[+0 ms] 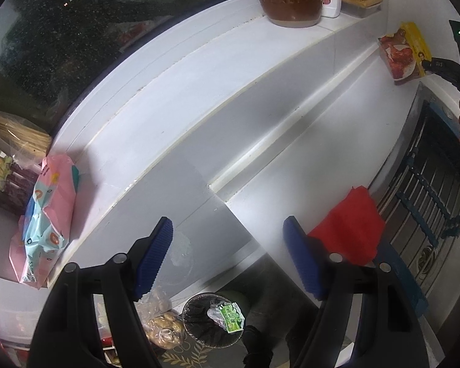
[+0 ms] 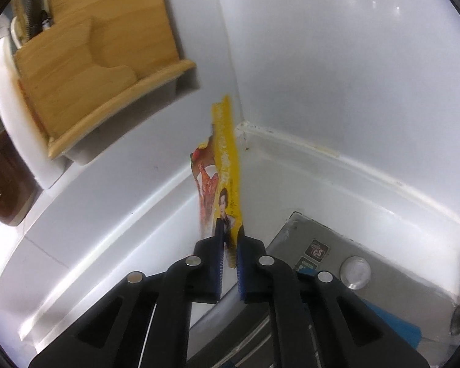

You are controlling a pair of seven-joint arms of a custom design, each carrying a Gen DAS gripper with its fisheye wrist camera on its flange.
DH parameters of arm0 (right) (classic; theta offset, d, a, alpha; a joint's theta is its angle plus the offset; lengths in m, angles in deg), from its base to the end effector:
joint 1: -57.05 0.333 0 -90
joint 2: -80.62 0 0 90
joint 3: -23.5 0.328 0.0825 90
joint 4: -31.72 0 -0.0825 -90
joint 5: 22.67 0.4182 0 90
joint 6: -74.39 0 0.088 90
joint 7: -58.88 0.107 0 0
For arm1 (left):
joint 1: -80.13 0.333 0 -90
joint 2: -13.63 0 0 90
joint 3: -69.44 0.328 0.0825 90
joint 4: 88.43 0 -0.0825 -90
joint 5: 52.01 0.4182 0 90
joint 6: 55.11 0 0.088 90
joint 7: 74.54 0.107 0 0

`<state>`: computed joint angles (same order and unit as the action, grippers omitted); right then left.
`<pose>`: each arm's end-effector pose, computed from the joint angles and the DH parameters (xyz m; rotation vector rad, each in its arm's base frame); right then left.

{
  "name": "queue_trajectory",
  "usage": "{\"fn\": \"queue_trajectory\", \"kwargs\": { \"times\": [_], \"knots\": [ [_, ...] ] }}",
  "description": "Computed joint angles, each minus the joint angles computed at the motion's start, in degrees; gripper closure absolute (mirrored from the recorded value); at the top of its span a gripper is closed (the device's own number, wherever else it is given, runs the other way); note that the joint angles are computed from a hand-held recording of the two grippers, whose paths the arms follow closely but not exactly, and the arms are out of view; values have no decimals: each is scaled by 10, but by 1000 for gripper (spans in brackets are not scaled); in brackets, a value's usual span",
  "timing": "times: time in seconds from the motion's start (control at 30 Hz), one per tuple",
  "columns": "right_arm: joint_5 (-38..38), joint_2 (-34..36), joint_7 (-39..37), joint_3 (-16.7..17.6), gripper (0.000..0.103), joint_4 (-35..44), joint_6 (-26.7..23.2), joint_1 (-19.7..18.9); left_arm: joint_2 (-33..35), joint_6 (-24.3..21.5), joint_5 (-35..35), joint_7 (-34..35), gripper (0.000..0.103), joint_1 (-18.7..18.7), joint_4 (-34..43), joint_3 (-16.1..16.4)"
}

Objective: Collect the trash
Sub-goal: 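Close the right tool on the yellow packet and lift it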

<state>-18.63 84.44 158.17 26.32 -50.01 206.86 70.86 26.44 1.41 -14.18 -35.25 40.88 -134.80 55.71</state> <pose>0.6256 0.1868 0.7608 -1.7574 1.5874 -0.4690 0.4128 -0.3580 0.8317 -2.1411 1.5380 -0.0151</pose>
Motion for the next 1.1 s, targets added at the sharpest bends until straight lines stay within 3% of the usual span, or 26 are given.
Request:
{"fn": "queue_trajectory", "kwargs": {
  "times": [0.13,0.53,0.63,1.1],
  "knots": [
    [-14,18,-2,-1,100,40,-18,0,-12,6,-1,-5,29,2,-14,-3],
    [-34,-48,5,1,100,-3,-6,1,-50,19,-10,-20,29,23,-60,-26],
    [-45,-33,17,4,100,31,-16,3,-54,24,-9,-20,29,26,-65,-33],
    [-78,-144,17,11,100,-59,-10,-5,-62,49,-7,-6,29,14,-83,-54]
  ]
}}
